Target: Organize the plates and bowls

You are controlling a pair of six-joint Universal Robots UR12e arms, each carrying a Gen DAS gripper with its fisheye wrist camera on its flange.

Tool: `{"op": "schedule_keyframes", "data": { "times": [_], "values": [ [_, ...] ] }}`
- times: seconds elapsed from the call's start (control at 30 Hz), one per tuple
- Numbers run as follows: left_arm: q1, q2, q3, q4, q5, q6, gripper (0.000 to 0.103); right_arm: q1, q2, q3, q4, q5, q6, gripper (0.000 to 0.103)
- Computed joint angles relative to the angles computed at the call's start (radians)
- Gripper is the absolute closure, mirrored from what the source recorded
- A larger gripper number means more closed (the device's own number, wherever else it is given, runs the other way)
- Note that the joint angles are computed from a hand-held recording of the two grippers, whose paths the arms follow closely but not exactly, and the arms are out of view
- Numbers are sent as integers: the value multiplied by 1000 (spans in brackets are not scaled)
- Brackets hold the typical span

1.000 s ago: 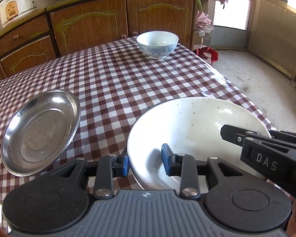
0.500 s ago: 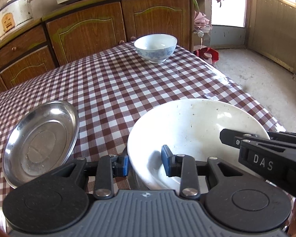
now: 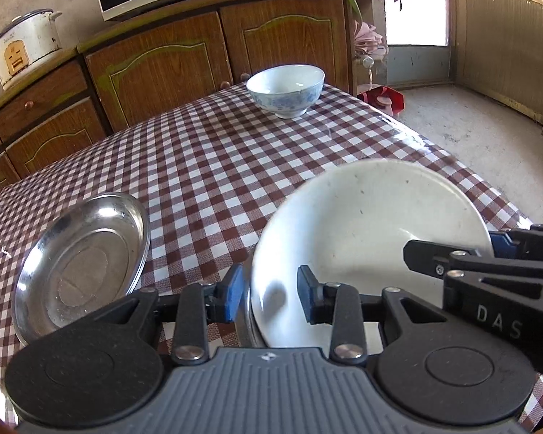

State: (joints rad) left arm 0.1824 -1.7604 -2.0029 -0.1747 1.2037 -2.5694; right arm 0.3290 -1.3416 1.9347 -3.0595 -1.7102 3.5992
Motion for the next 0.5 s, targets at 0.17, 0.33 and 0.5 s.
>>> {"op": "schedule_keyframes", "data": {
  "times": [0.17, 0.33, 0.5],
  "values": [
    [6, 2, 9, -24, -4, -26, 68, -2, -12, 6, 17, -6, 11, 54],
    [14, 6, 12, -42, -27, -62, 68, 4, -27, 12, 12, -50, -11, 34],
    [21, 18, 8, -31, -54, -83, 68, 7, -32, 14, -10, -95, 6, 34]
  ]
}}
